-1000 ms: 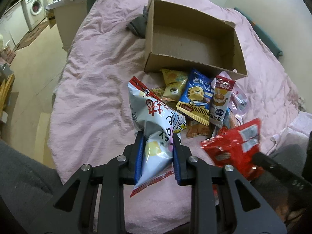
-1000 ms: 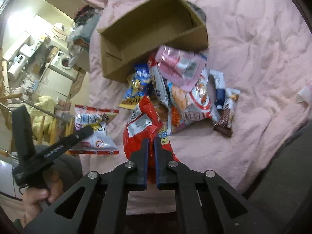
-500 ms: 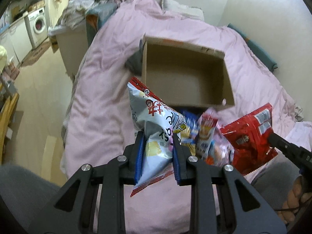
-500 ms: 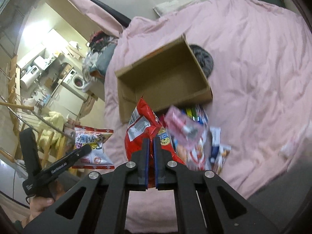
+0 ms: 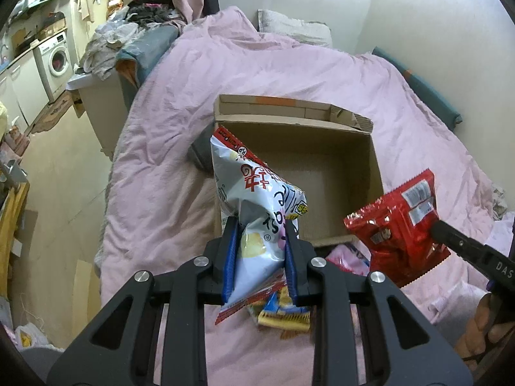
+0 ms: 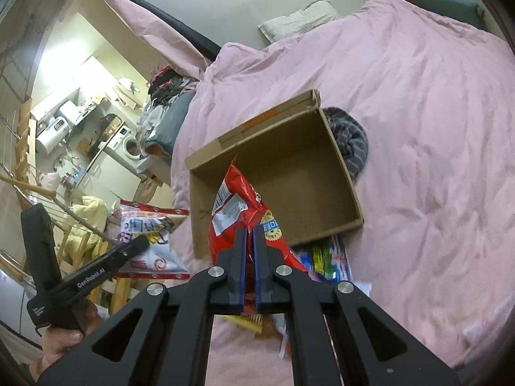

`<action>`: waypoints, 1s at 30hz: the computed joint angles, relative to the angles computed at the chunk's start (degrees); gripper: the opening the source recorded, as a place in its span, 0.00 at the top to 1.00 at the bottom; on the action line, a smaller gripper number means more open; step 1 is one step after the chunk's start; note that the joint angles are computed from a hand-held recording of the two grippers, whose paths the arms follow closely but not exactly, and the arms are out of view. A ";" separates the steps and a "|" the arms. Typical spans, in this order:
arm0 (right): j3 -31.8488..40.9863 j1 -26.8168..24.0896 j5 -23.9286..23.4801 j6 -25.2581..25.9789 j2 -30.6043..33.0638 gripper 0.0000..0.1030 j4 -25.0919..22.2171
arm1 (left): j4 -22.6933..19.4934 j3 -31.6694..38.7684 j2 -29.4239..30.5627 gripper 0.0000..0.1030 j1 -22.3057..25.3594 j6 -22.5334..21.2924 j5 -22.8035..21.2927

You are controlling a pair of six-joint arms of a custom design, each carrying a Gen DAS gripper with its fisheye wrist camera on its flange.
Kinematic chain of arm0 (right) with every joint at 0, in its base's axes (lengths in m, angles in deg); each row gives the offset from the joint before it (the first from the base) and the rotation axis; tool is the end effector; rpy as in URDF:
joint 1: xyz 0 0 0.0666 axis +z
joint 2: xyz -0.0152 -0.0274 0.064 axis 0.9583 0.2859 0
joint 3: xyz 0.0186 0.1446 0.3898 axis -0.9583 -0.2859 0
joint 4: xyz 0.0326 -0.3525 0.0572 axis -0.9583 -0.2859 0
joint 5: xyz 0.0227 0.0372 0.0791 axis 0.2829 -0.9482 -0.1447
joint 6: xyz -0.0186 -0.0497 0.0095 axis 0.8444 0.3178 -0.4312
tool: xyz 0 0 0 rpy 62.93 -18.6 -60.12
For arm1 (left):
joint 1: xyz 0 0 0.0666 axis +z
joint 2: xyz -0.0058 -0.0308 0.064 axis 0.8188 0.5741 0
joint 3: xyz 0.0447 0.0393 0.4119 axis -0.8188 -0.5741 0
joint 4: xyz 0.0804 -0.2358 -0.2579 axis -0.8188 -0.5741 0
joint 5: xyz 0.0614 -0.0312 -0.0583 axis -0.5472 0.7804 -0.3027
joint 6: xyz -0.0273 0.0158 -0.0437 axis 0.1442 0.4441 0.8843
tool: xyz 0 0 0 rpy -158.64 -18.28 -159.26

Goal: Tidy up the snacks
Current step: 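Carry both bags over the box and lower them inside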

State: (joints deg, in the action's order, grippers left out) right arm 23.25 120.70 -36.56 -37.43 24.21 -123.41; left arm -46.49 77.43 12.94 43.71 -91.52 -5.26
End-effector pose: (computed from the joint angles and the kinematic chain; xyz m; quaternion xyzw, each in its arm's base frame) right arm 0.3417 0.3456 0.5204 0.2491 0.8593 0.2101 0.3942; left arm 0.4945 -0.1093 0.5504 0.2084 0.9198 -0.1439 0.2998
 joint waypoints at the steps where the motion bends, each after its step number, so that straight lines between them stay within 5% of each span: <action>1: -0.21 -0.81 -0.58 0.42 0.07 0.97 0.81 | 0.08 0.90 0.97 0.79 -0.61 0.32 -0.55; 18: -5.24 -11.71 -9.89 2.74 4.52 0.96 11.45 | 8.72 1.27 8.88 0.79 -5.76 -2.18 -9.24; 30: -6.80 -13.27 -14.22 0.98 7.02 0.97 12.30 | 10.98 0.83 10.66 0.78 -6.49 -1.90 -11.97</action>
